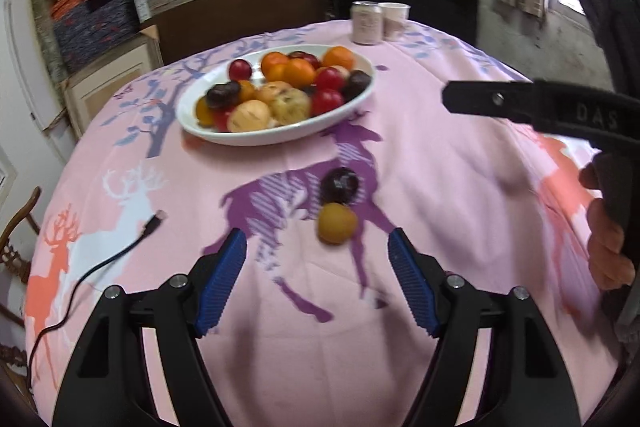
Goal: Organize fruits
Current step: 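Withdraw both tools back toward the last fruits, then grasp the small yellow fruit with the left tool while right tool grasps the dark plum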
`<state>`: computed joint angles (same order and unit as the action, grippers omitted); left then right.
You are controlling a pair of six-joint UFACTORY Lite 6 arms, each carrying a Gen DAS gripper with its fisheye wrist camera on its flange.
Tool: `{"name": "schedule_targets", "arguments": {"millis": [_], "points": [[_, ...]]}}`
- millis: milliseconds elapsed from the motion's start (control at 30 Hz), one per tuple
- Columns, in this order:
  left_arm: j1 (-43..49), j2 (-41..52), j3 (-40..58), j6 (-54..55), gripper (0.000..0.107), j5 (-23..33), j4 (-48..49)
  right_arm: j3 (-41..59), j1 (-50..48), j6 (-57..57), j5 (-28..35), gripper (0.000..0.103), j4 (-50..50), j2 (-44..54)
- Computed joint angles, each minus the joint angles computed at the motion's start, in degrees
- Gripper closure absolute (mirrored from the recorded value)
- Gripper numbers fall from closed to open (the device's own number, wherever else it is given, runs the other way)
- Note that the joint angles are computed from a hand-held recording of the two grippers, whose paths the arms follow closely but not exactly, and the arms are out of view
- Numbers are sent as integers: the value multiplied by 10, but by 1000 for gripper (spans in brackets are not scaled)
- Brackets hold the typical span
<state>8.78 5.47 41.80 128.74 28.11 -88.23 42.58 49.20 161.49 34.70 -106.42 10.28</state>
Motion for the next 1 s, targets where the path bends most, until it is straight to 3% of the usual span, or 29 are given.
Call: {"name": "schedule_targets", "arguments": {"millis": [100, 167, 333, 467, 600, 733, 767, 900, 1000], "points": [[-20, 30, 20, -31, 36, -6, 16, -16, -9, 42, -8, 25, -31, -9], [-37, 61, 43, -48, 45, -23, 19, -21, -13, 55, -11, 25, -45, -11], [-65, 123, 98, -107, 57, -39, 54, -12, -12, 32, -15, 25, -36, -5], [-75, 151, 126, -138, 61, -39, 75, 0, -6, 8, -13, 25, -21, 7], [-74, 172, 152, -184, 71, -34, 108, 32, 2, -42, -16, 25, 14, 38], [-73, 178, 161, -195, 74, -26, 118, 52, 13, -77, -5, 25, 39, 57], [-72, 178, 162, -197, 80, -23, 121, 53, 14, -77, -5, 25, 39, 59], [-45, 160, 156, -180, 80, -22, 106, 98, 14, -120, -29, 25, 57, 99], [-2, 140, 152, -142, 80, -18, 59, 179, 25, -237, -30, 26, 131, 160]]}}
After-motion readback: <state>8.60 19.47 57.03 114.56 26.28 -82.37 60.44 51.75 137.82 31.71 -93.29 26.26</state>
